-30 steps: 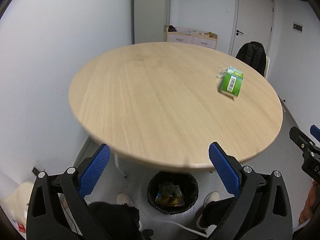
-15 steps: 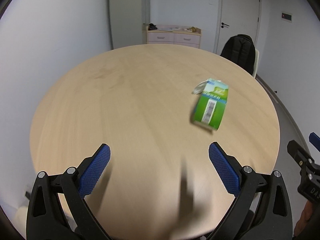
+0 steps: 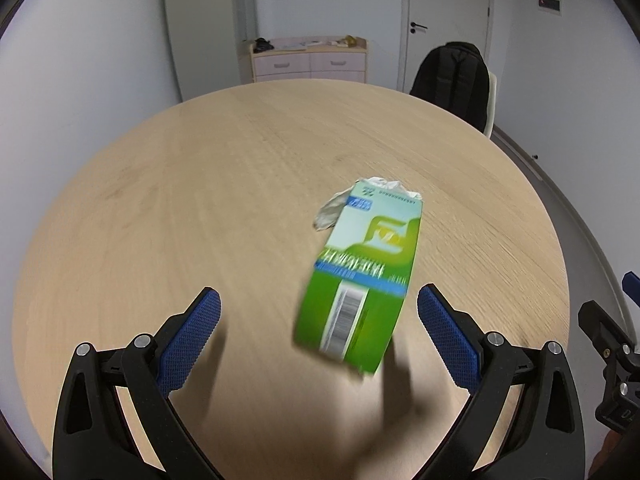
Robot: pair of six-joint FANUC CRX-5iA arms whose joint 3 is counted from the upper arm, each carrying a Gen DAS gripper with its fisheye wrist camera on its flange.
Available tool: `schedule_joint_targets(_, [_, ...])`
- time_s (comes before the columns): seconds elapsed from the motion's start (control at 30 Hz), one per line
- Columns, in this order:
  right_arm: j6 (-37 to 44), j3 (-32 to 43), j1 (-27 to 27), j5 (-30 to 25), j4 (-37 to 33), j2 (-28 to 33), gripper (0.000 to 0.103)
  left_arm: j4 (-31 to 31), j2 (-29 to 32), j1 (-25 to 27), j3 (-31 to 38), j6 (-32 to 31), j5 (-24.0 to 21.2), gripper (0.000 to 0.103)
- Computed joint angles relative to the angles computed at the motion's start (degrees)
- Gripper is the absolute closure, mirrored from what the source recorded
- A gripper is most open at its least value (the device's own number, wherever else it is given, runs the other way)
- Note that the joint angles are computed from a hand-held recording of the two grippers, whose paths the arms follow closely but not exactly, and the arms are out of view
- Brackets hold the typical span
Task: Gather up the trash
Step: 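Grasp the green juice carton with the left tool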
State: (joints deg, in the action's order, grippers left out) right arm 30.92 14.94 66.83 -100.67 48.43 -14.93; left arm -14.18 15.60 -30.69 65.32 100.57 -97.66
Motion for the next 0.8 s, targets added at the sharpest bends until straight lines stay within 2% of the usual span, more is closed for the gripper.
schedule_joint_targets(0.07, [0.6,0.1,-1.6,1.0,-0.9,0.3,0.008,0.8,1.7,0.3,1.7,-0.8,-0.5,0.008])
schedule_joint_targets(0.13, [1.4,0.4,-3.0,1.8,-1.7,0.7,0.008,1.5,3.1,0.5,3.3,-1.9,-0.9,0.014])
schedule_joint_targets(0.23, [2.5,0.8,-4.9,3.0,-2.9,1.4,0.008,3.2,4.6,1.2,4.8,-2.6,-1.4,0.028])
schedule_joint_targets(0.3, [2.9,0.6,-5.5,3.8,-3.5,1.4,0.008,5.4,4.9,2.2,4.7,-2.6,-1.0,0.046])
schedule_joint_targets(0.33, [3.2,0.7,-6.0,4.1,-3.8,1.6,0.008,6.0,5.0,2.4,4.7,-2.8,-1.1,0.051])
schedule_joint_targets(0.5, [4.9,1.9,-7.8,6.1,-5.4,3.0,0.008,7.3,1.6,3.5,-0.2,-2.6,0.7,0.053])
schedule_joint_targets(0.63, [6.9,4.0,-8.8,7.7,-6.2,5.0,0.008,7.3,0.6,5.0,-0.1,-1.8,-0.2,0.053])
schedule_joint_targets(0.8, [10.3,9.1,-9.2,9.0,-7.6,9.4,0.008,3.4,0.4,6.6,2.9,-1.7,-3.6,0.053])
